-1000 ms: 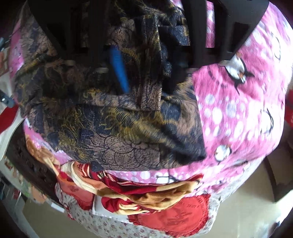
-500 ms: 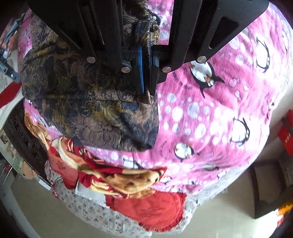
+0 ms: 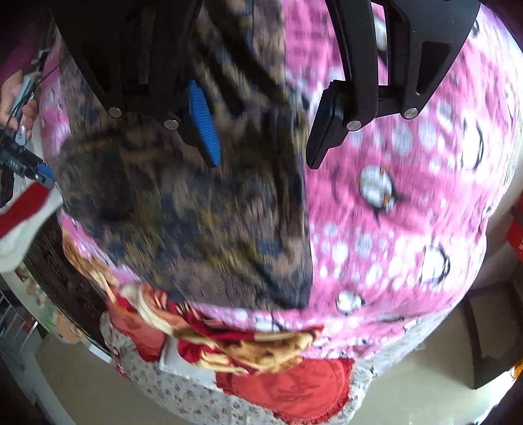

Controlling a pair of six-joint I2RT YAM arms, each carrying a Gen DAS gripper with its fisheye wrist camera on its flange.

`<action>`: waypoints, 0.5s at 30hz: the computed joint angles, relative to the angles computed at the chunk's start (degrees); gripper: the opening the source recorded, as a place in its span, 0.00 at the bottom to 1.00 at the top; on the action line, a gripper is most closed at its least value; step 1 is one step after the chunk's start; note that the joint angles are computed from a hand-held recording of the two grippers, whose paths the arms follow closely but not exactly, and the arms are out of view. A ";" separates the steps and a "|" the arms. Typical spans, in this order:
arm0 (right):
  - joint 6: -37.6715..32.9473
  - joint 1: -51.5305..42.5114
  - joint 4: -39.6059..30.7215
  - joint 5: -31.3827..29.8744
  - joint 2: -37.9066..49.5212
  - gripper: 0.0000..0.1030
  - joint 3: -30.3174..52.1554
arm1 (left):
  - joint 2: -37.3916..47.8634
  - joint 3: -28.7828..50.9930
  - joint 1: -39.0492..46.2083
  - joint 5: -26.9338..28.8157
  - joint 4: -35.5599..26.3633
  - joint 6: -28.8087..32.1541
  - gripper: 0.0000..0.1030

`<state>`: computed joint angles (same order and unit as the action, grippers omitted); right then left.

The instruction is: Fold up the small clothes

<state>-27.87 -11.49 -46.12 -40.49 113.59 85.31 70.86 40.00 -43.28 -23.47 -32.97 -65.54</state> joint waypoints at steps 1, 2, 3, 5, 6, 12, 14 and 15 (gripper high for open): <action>-3.53 -1.18 -1.21 0.16 -1.72 0.67 -2.19 | -0.48 -0.25 -2.17 0.00 -1.07 -2.23 0.53; -8.03 -3.26 -2.90 0.84 -3.92 0.67 -5.20 | -1.10 -0.80 -5.34 -0.18 -2.16 -5.53 0.53; -10.46 -4.82 -4.25 0.96 -5.01 0.67 -6.96 | -1.27 -0.95 -7.50 -0.40 -2.82 -7.69 0.53; -15.75 -8.42 -9.25 0.74 -5.93 0.67 -9.25 | -1.31 -1.07 -13.61 -1.41 -4.79 -13.41 0.53; -18.91 -10.47 -11.98 1.32 -6.33 0.67 -10.39 | -0.90 -0.82 -17.09 -2.06 -6.00 -16.65 0.53; -35.13 -19.63 -21.87 7.69 -11.11 0.67 -16.84 | 4.73 2.71 -34.78 -3.04 -12.13 -36.01 0.53; -39.93 -23.05 -24.79 9.42 -12.75 0.67 -18.41 | 6.96 4.97 -39.50 -4.01 -14.14 -41.17 0.53; -41.58 -24.44 -24.48 10.47 -14.94 0.67 -20.24 | 8.05 6.02 -41.37 -4.08 -14.44 -42.71 0.53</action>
<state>-69.45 -35.92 -70.60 -30.02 98.65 65.07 78.92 46.01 -84.65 -27.55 -47.41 -108.26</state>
